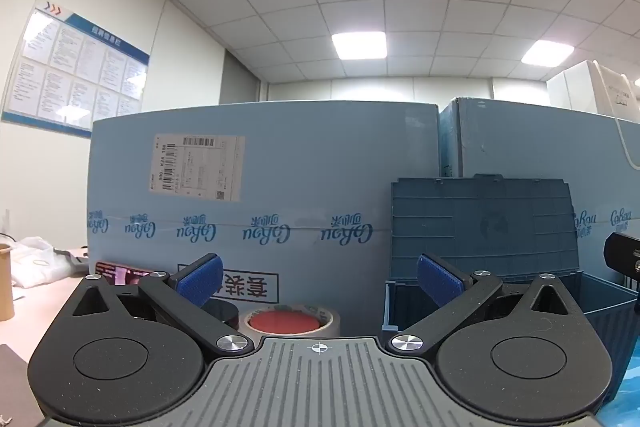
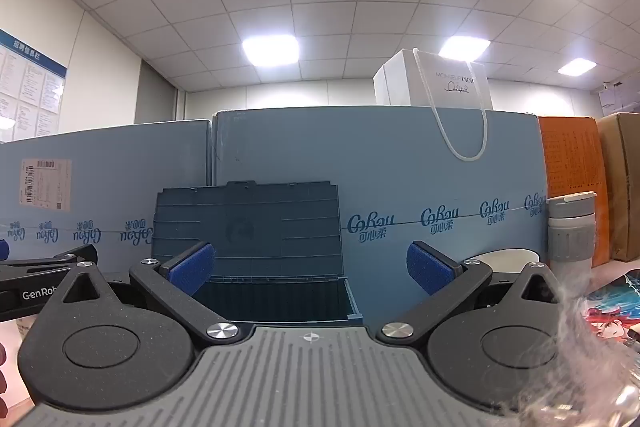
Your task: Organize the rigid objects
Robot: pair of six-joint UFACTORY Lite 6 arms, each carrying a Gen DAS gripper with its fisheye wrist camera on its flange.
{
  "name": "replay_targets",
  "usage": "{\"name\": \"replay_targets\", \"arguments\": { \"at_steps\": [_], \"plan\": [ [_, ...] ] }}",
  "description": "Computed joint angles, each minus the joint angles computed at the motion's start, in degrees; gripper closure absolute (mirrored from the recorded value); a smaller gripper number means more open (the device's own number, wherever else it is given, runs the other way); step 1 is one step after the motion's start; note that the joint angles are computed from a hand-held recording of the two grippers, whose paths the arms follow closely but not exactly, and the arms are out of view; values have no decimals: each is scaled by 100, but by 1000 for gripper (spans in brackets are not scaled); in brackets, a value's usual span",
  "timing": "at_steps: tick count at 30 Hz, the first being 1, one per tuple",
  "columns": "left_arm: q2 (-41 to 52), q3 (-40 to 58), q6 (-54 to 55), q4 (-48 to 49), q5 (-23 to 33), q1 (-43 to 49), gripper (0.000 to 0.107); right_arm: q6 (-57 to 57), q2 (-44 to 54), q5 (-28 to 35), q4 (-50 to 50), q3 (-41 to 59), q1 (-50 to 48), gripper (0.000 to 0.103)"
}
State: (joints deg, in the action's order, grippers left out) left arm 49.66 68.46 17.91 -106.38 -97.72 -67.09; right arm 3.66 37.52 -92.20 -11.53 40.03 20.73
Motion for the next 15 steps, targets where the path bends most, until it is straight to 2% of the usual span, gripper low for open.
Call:
{"name": "replay_targets", "arguments": {
  "at_steps": [15],
  "plan": [
    [56,129,74,121,7,70,4,-17,-26,58,26,15,8,0]
  ]
}}
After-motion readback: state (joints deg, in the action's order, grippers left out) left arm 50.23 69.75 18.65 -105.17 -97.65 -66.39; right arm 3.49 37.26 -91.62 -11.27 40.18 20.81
